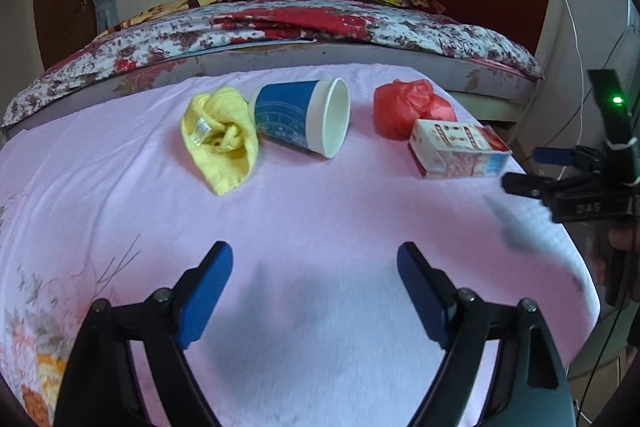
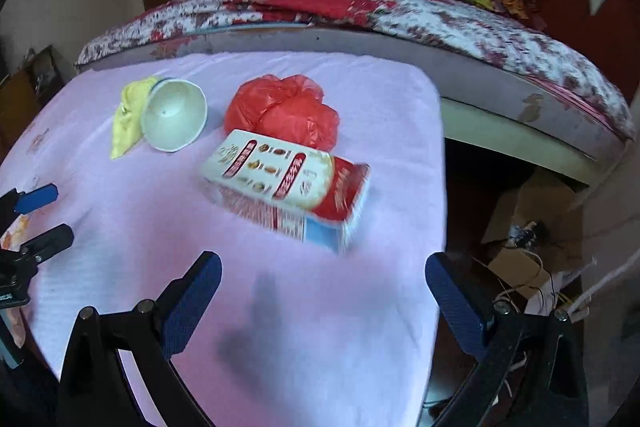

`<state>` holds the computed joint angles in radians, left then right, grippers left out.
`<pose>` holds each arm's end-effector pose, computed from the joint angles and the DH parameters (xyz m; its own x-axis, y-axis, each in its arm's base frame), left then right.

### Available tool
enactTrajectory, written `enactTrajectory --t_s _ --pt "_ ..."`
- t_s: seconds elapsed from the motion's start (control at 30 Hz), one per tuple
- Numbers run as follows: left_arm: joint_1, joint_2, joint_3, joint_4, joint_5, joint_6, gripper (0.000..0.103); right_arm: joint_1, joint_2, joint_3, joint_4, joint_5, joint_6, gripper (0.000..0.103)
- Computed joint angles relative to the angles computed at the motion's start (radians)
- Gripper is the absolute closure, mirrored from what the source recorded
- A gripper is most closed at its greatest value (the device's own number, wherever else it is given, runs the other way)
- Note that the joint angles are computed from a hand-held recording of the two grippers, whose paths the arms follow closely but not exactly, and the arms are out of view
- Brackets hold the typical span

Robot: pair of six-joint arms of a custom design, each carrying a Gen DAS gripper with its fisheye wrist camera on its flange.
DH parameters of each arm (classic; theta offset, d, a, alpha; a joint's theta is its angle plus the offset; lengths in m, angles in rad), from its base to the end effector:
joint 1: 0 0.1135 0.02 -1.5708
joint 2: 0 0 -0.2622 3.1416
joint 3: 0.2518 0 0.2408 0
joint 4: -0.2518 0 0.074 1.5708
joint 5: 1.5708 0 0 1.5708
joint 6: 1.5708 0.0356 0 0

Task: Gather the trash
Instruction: 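Grasp the red-and-white milk carton with the right tool while the left grasps the blue paper cup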

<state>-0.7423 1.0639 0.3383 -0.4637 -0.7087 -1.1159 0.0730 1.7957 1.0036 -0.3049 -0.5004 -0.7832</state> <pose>0.1222 -0.0807 0.1391 -0.6011 -0.3741 -0.7062 -0.4673 0.8814 -0.0690 0.3309 0.0413 0.1516 -0.4297 -0.6521 -0.6246 -0.8262 0.5630 -0.0194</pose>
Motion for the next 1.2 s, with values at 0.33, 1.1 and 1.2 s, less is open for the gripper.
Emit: enactTrajectory --t_s 0.33,1.1,1.2 --pt "0.119 0.088 -0.029 0.201 0.073 0.135 0.018 0.158 0.166 0.138 0.066 0.080 0.069 0.003" --pt "0.317 0.065 0.005 0.246 0.110 0.279 0.027 0.171 0.060 0.010 0.021 -0.025 0.213 0.043" --pt "0.333 0.069 0.004 0.265 0.110 0.305 0.030 0.145 -0.018 -0.057 0.075 -0.047 0.220 0.047"
